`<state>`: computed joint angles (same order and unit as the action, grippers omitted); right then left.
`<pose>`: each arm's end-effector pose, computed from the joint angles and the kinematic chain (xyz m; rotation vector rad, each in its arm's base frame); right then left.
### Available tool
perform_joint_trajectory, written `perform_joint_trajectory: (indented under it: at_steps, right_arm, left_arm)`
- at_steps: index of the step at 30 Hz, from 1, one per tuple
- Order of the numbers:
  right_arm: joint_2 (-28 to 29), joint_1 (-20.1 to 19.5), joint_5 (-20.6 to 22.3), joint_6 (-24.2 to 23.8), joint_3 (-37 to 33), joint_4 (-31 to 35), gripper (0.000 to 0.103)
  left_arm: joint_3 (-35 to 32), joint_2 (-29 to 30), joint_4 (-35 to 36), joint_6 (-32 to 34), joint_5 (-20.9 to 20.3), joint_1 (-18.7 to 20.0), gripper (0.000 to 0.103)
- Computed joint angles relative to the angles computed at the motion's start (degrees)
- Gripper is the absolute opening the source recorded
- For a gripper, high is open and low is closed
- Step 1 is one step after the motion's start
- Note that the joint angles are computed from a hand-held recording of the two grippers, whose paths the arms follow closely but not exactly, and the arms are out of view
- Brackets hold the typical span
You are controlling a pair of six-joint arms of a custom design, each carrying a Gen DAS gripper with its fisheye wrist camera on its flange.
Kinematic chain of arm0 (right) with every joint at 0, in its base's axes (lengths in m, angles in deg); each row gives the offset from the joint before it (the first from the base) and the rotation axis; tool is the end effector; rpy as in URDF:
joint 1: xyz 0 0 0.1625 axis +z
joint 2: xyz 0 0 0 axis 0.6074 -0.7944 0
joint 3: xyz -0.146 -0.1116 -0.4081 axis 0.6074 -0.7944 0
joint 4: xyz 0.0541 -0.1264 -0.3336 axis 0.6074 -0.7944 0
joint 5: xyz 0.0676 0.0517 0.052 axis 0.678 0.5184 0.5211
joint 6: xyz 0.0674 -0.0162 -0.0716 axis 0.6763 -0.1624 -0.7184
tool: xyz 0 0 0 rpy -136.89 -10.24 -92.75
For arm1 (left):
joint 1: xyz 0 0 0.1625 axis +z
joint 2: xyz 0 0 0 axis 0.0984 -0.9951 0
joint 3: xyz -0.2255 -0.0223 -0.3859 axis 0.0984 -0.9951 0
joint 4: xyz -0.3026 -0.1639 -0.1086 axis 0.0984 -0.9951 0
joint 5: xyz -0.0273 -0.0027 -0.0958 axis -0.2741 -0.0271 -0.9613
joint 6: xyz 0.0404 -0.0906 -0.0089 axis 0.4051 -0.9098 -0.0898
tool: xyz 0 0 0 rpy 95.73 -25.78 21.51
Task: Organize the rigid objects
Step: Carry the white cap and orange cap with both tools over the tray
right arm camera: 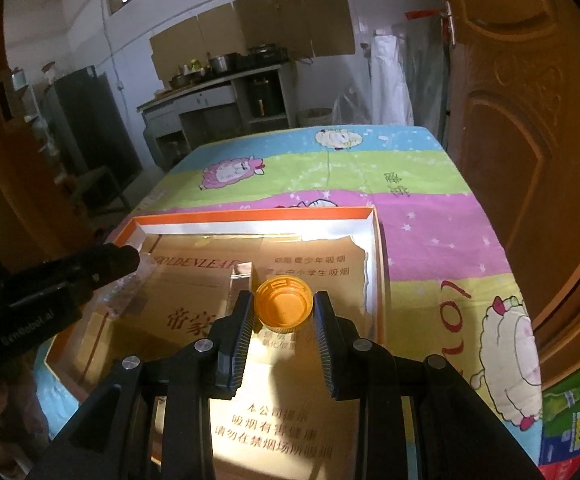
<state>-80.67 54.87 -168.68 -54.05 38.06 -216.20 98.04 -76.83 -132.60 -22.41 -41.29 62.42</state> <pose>0.1293 -0.8146 0.0656 0.4305 -2.4184 0.9488 -0.1352 -0.8247 0.0709 0.6605 2.4368 -0.8695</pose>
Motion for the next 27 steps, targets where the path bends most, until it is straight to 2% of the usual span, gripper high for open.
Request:
perform_joint_trajectory:
  at_steps: [11,19,27]
  right_arm:
    - [2.44,-0.78,-0.68,0.66,-5.32,5.04,0.031]
    - [3.63,-1.32,-1.64,1.62,-8.03,8.76,0.031]
    - [4.33,-1.14,-3.37,1.01,-9.15,9.61,0.031]
  left_arm:
    - [-6.29,3.02,6.57,-1.82,0.64,1.22,0.03]
    - [-8.44,4.14,10.53,-3.29,1.01,1.84,0.03]
    - [-10.05,4.9,13.69,-3.97,1.56,2.08,0.03]
